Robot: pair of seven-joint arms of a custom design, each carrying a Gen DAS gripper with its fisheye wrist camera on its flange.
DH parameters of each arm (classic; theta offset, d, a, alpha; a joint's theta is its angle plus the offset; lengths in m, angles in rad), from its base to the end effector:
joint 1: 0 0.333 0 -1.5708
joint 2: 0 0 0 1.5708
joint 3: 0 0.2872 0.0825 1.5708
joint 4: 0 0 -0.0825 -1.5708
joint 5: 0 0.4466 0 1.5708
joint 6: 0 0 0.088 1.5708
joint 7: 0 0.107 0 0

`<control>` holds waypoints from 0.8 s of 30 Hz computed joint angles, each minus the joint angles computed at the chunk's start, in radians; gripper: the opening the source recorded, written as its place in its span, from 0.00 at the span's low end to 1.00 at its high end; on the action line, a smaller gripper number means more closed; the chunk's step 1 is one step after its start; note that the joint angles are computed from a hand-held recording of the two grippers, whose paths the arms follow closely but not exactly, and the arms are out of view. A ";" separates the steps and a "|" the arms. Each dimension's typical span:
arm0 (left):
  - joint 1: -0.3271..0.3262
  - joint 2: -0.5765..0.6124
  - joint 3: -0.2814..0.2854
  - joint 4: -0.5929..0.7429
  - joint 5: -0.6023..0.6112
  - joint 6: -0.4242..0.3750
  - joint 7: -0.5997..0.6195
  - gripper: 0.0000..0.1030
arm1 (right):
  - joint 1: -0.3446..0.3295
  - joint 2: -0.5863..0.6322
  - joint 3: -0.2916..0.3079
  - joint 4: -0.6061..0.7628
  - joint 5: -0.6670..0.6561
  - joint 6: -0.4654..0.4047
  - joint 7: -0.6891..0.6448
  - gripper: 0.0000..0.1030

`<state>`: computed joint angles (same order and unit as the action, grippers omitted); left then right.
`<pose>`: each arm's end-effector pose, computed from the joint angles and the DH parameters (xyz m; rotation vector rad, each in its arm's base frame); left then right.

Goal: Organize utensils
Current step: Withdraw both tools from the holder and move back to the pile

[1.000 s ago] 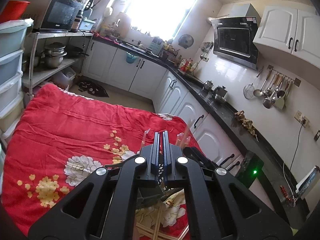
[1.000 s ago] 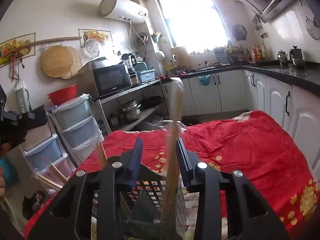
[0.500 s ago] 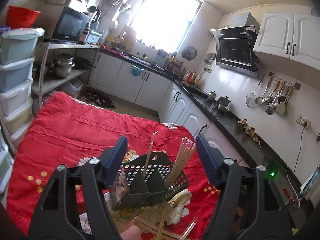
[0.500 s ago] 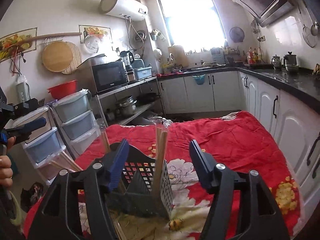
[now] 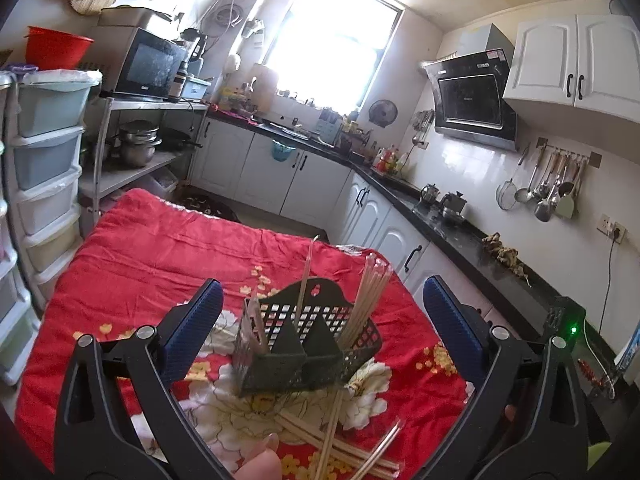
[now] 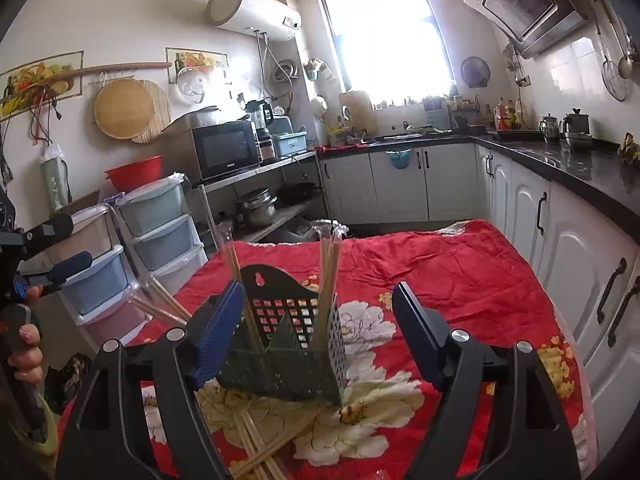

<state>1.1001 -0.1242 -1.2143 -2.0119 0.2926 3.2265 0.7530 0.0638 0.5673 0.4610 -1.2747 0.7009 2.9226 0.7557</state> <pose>0.6307 -0.1267 0.5688 -1.7411 1.2672 -1.3460 0.7554 0.2749 0.5272 -1.6748 0.9733 -0.4591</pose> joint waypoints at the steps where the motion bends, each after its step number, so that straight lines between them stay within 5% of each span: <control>1: -0.018 -0.006 0.017 -0.009 -0.006 0.003 -0.001 0.90 | -0.003 -0.008 0.002 -0.013 0.004 0.002 -0.004 0.73; 5: -0.048 -0.029 0.042 -0.036 -0.032 0.009 0.003 0.90 | -0.021 -0.041 0.016 -0.066 0.034 0.018 -0.035 0.75; 12: 0.010 -0.079 -0.028 -0.065 -0.084 -0.009 0.018 0.90 | -0.030 -0.087 0.013 -0.128 0.083 0.015 -0.071 0.79; 24: -0.022 -0.057 -0.015 -0.097 -0.056 -0.032 -0.009 0.90 | 0.007 -0.156 -0.060 -0.225 0.130 -0.001 -0.084 0.79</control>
<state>1.0781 -0.1809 -1.2294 -2.1085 0.2370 3.1945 0.7438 0.0707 0.4117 0.4012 -1.5001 0.8307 2.9211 0.6713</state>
